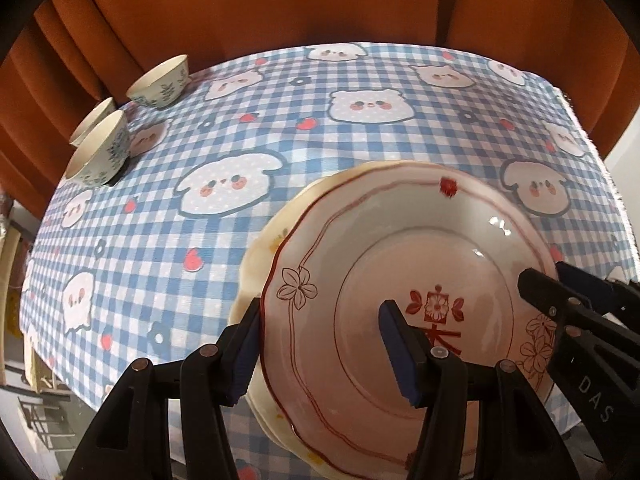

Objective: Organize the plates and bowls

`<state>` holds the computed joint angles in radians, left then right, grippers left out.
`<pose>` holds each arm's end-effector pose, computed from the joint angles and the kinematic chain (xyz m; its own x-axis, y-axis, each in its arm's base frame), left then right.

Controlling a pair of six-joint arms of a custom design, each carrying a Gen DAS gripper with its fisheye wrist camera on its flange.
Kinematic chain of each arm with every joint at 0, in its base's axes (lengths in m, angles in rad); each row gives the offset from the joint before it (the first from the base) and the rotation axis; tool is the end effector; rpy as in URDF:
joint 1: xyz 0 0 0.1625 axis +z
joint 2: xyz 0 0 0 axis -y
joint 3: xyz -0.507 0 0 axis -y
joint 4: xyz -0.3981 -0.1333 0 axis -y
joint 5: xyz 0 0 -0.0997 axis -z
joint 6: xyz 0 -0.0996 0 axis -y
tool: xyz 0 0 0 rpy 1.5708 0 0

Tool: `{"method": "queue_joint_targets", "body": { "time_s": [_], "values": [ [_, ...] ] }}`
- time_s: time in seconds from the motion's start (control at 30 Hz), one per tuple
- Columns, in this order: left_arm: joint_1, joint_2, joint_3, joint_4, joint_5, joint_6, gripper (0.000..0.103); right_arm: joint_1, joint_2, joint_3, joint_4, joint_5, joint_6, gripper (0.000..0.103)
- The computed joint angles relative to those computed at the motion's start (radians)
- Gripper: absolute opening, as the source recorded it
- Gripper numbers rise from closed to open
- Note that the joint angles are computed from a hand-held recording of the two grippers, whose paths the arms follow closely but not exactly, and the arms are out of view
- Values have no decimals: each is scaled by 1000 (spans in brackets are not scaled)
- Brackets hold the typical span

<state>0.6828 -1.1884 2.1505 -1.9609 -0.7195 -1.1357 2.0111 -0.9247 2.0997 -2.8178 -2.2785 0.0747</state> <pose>-0.2295 -0.4550 0.1971 -0.6337 -0.1573 -0.7574 0.1843 0.9202 -0.3453 0.3022 -0.4806 0.1317 -0.7371 -0.2134 0.6412 -0.3711 0.9208 -0.1201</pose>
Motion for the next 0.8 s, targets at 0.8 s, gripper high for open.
{"method": "queue_joint_targets", "body": {
  "time_s": [0.8],
  "values": [
    [-2,-1,1,27,-17,-49,80,10,30,-18,-16,-29,-82,49]
  ]
}}
